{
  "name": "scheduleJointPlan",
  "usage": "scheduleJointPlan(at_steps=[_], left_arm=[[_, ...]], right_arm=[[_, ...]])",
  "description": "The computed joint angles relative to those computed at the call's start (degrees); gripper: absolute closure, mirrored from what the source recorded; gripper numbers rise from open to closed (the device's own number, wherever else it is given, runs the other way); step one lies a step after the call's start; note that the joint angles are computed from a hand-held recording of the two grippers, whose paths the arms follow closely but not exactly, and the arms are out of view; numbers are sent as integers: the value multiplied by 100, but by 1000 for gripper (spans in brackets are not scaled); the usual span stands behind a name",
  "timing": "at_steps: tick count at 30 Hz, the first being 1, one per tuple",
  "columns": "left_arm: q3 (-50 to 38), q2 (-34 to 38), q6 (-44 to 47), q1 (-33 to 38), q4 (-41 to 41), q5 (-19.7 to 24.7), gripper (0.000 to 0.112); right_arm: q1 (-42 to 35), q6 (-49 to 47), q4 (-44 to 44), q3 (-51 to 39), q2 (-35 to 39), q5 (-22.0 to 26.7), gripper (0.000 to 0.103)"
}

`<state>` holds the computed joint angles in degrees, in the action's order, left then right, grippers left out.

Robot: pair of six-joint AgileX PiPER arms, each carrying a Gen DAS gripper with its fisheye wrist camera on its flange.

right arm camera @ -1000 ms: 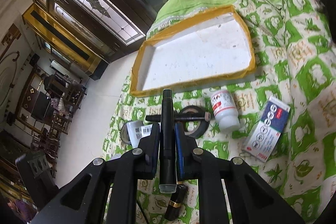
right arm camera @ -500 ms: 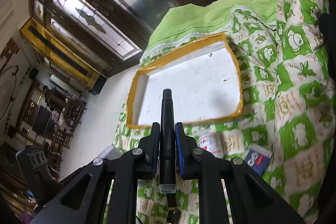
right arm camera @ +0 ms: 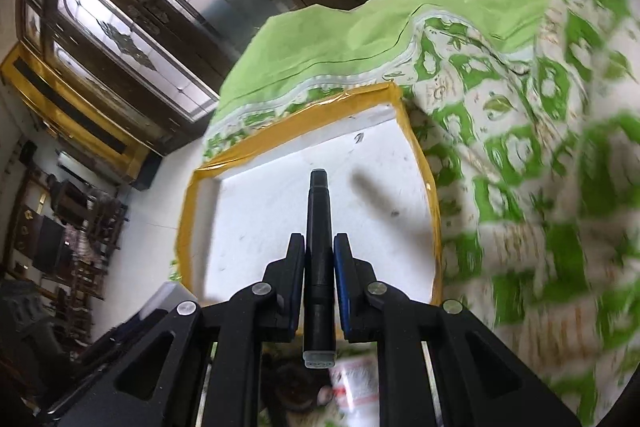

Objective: Organize rigid objects
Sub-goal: 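Lift the charger and marker and carry both toward the foam tray, then lower the charger and marker into the tray and open both grippers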

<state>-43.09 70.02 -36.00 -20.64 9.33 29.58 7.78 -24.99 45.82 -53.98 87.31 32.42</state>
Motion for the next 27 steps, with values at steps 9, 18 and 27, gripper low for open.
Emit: scheduleJointPlan(at_steps=[9,18,27], left_arm=[[-580,1346,518,257,-302,-478,71],[-673,1967,234,99,-11,-870,71],[-461,1936,-211,20,321,-997,70]], right_arm=[[345,468,-758,-353,698,-578,89],[373,759,-1008,-388,1005,-680,89],[449,1227,-1459,-242,932,-875,89]])
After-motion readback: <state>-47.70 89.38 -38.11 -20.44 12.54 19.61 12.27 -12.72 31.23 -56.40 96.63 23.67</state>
